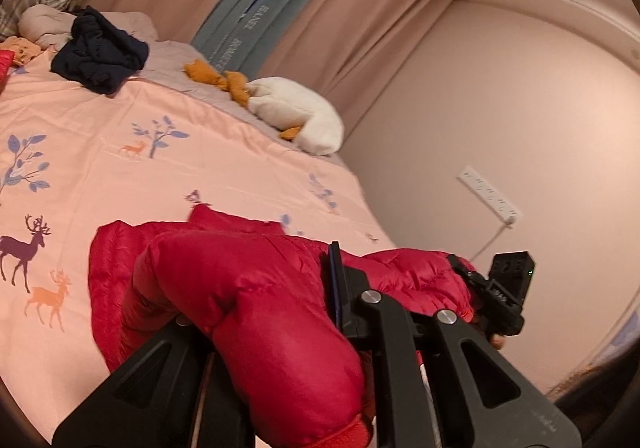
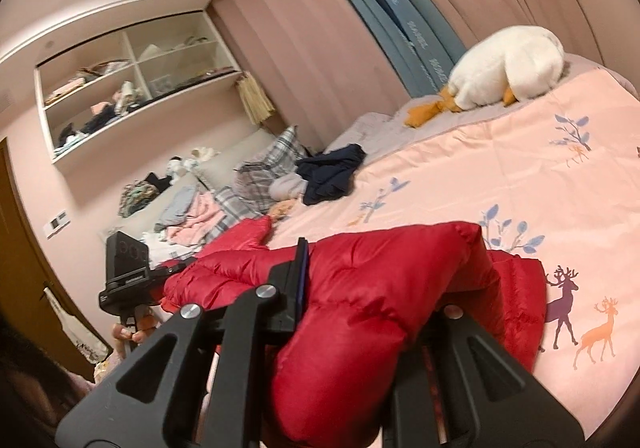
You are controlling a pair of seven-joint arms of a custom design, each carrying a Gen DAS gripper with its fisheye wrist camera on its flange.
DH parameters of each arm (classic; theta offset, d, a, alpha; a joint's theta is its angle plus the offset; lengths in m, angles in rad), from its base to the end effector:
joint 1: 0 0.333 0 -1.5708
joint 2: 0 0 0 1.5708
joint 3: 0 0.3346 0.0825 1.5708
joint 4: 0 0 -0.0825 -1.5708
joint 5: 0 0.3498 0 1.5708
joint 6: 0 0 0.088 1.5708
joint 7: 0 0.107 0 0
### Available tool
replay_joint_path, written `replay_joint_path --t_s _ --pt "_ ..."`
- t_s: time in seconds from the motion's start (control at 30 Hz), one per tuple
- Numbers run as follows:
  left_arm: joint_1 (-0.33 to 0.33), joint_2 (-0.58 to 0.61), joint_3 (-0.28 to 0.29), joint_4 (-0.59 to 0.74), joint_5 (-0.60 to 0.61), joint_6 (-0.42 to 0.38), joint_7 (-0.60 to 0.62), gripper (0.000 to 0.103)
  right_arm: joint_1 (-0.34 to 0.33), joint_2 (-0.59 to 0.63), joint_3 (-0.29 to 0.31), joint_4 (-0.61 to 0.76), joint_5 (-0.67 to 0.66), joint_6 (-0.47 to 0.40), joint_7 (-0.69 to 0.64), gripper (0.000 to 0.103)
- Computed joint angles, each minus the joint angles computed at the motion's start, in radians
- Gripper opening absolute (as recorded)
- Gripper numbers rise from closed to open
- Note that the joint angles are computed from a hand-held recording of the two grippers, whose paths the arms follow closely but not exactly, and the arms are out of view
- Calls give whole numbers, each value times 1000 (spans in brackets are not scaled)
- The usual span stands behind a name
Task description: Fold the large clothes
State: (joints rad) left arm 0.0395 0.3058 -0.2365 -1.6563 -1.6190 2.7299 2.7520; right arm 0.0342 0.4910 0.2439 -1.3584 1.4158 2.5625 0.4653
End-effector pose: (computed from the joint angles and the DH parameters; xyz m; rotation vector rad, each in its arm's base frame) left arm 0.6534 -0.0712 0.5197 -1.7167 1.6896 -1.7597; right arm 0.7072 0.1405 0.5425 -1.4568 1.0775 -0.0775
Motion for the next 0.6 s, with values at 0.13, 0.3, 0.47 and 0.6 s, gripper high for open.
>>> replay_joint_path --t_s 0.13,0.3,0.47,0.6 --pt "-17 71 1 76 136 57 -130 12 30 87 -15 109 -112 33 114 13" --pt "-50 171 27 180 398 113 -394 12 66 225 -35 291 -304 37 309 13" --pt "-114 257 110 271 670 113 -669 12 97 354 -62 472 -481 5 498 13" --pt "-141 320 159 349 826 80 -836 12 112 465 -75 643 -609 -50 641 13"
